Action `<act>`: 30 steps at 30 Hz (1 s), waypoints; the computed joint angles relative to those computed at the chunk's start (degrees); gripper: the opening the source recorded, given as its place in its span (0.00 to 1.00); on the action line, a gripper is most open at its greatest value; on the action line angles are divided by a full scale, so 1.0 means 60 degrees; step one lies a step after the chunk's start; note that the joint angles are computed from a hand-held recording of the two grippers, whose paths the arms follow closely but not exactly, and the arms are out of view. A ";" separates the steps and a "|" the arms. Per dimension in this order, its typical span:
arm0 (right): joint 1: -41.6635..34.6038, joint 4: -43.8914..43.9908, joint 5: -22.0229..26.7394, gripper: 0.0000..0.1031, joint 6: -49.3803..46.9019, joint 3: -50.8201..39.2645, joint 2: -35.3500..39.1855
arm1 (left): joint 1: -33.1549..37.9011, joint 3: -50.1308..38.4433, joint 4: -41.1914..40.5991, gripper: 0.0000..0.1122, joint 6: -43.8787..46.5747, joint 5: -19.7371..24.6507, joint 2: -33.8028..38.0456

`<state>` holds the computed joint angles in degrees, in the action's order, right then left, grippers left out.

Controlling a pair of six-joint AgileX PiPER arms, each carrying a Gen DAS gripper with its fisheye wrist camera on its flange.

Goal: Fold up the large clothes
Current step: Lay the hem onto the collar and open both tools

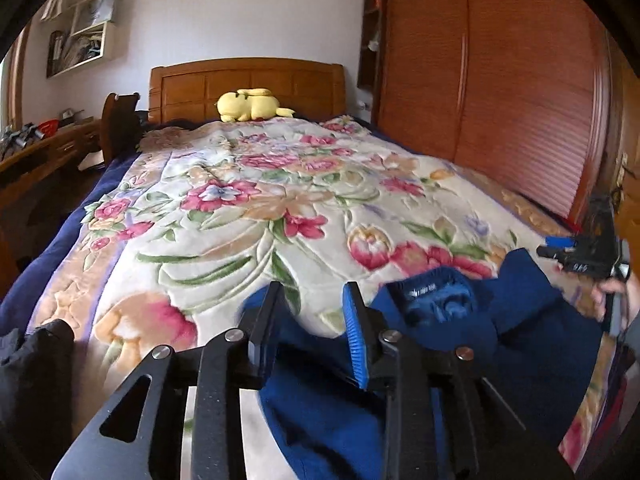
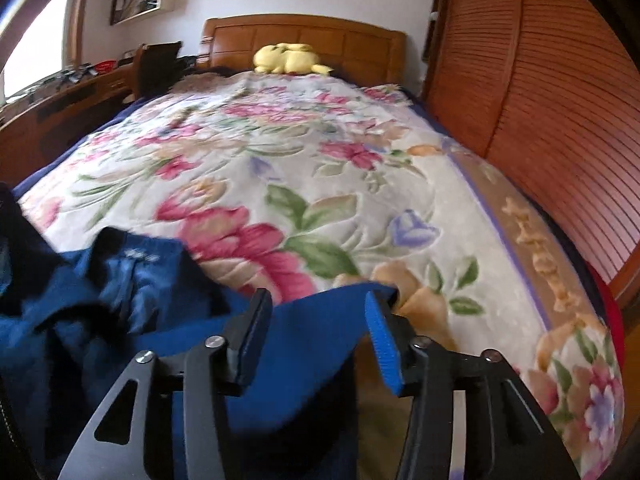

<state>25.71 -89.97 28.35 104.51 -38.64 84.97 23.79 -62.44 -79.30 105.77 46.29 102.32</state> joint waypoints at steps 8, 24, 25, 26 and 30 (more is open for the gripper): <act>0.2312 0.2138 0.1229 0.57 -0.1872 0.0116 -0.0877 | -0.0106 0.0659 -0.0071 0.28 0.0478 -0.0137 0.0163; 0.2737 0.5441 0.2316 0.63 -0.6376 -0.0842 -0.0324 | -0.0880 0.1331 -0.0131 0.28 0.1292 -0.0791 0.0207; 0.2535 0.5579 0.2383 0.63 -0.6721 -0.0901 -0.0257 | -0.0872 0.1314 -0.0114 0.28 0.1267 -0.0791 0.0223; 0.2373 0.5678 0.2516 0.63 -0.7075 -0.0998 -0.0132 | -0.0865 0.1303 -0.0109 0.28 0.1246 -0.0802 0.0235; 0.1650 0.6354 0.2702 0.59 -0.8593 -0.1988 0.0630 | -0.0863 0.1271 -0.0176 0.28 0.1242 -0.0817 0.0276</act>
<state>35.61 -51.85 44.56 52.95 -50.56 88.75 18.61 -54.81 -80.36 113.22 41.39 103.98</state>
